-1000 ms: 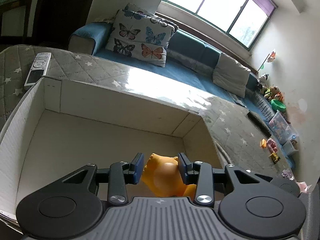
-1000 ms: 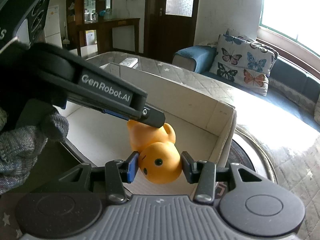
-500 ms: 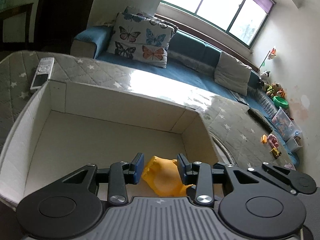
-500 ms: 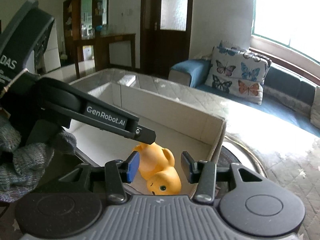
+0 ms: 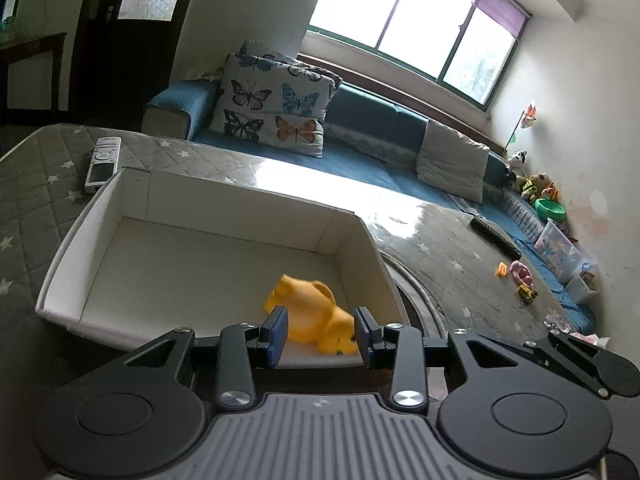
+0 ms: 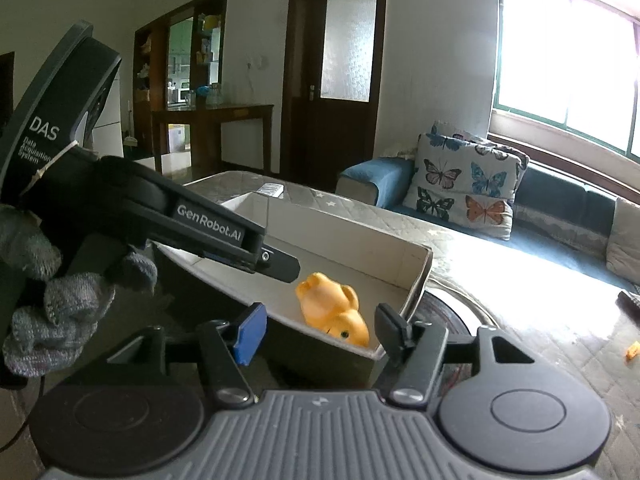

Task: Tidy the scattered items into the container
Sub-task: 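Lower the orange duck into the box and open the left tool, then move the left tool back to the yellow plush chick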

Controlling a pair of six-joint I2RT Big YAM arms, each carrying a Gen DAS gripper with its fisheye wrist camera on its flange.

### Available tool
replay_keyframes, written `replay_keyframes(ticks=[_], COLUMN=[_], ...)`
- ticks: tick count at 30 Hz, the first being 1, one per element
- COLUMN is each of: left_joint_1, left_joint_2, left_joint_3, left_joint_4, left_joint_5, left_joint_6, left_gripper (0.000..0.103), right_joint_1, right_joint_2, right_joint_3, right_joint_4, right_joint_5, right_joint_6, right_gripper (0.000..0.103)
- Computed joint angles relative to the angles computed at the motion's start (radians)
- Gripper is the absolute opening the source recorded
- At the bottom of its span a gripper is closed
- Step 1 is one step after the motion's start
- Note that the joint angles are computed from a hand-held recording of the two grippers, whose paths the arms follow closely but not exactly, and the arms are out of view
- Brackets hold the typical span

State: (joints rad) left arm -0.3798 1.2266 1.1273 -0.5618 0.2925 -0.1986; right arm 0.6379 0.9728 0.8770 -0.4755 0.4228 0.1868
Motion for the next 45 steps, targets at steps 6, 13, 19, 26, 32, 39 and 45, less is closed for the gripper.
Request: replay_keyframes(ticks=[6,13,19,26,32,39,45], left_joint_1=[-0.008,-0.027,-0.070,-0.090,-0.095,-0.112,-0.114], left_joint_2=[-0.071,-0.125,-0.137,-0.124,-0.124,-0.134,-0.122], left_joint_3=[-0.071,-0.134,-0.163,-0.172,-0.176,-0.185,-0.180], left_joint_4=[-0.006,-0.021,-0.026,-0.019,-0.017,-0.016,-0.021], left_joint_5=[-0.010,0.005,-0.012,-0.028,-0.005,0.005,0.007], left_joint_6=[-0.001,-0.020,-0.007,-0.002,0.009,0.030,0.038], left_gripper=[0.038,0.039,0.039,0.039,0.035,0.031,0.034], right_joint_1=[0.088,0.161,0.167,0.154,0.158,0.191,0.187], right_joint_2=[-0.037,-0.043,-0.026,-0.019,0.008,-0.004,-0.007], right_joint_3=[-0.045,-0.089,-0.104,-0.115,-0.111,-0.125,-0.127], right_joint_4=[-0.023,-0.048,-0.045,-0.033,-0.038,-0.059,-0.063], right_joint_5=[0.077,0.102,0.108,0.087,0.100,0.122,0.117], right_joint_6=[0.024,0.104,0.142,0.159,0.165,0.210,0.205], right_gripper=[0.068,0.069,0.069,0.069,0.067,0.058,0.059])
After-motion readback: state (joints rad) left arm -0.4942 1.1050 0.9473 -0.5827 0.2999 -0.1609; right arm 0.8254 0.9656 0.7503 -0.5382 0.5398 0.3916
